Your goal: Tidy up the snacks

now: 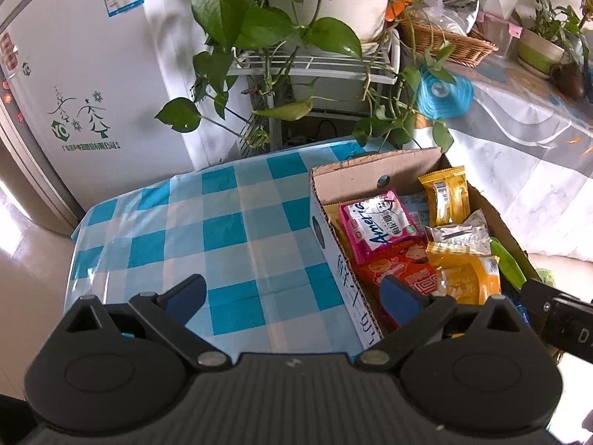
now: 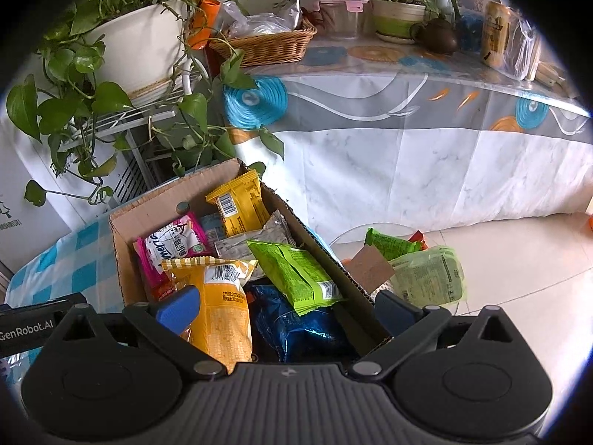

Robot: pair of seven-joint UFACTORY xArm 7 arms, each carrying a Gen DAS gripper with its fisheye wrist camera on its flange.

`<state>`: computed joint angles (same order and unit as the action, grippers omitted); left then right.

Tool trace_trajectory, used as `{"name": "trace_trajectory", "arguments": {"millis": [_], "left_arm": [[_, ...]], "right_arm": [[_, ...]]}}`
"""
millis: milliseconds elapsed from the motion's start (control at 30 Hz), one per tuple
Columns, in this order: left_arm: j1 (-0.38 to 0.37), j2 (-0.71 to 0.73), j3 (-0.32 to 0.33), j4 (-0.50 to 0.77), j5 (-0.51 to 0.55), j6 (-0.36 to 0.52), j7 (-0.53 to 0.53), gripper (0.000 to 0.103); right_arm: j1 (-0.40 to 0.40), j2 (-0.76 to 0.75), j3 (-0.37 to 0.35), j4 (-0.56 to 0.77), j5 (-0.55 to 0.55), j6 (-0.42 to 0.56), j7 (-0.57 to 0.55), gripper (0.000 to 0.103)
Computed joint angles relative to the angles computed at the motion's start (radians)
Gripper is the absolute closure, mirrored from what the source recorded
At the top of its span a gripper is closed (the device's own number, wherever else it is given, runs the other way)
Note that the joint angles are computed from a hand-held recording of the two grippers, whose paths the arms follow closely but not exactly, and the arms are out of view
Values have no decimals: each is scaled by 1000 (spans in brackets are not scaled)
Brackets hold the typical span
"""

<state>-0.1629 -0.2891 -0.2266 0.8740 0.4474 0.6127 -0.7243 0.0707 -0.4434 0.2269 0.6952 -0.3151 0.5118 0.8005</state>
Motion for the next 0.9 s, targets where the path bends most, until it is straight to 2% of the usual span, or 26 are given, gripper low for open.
{"name": "trace_trajectory", "arguments": {"millis": [367, 900], "left_arm": [[-14, 3, -9, 16, 10, 14, 35, 2], [-13, 5, -16, 21, 65, 16, 11, 3]], "right_arm": [[9, 11, -1, 8, -4, 3, -15, 0], [16, 19, -8, 13, 4, -3, -30, 0]]}}
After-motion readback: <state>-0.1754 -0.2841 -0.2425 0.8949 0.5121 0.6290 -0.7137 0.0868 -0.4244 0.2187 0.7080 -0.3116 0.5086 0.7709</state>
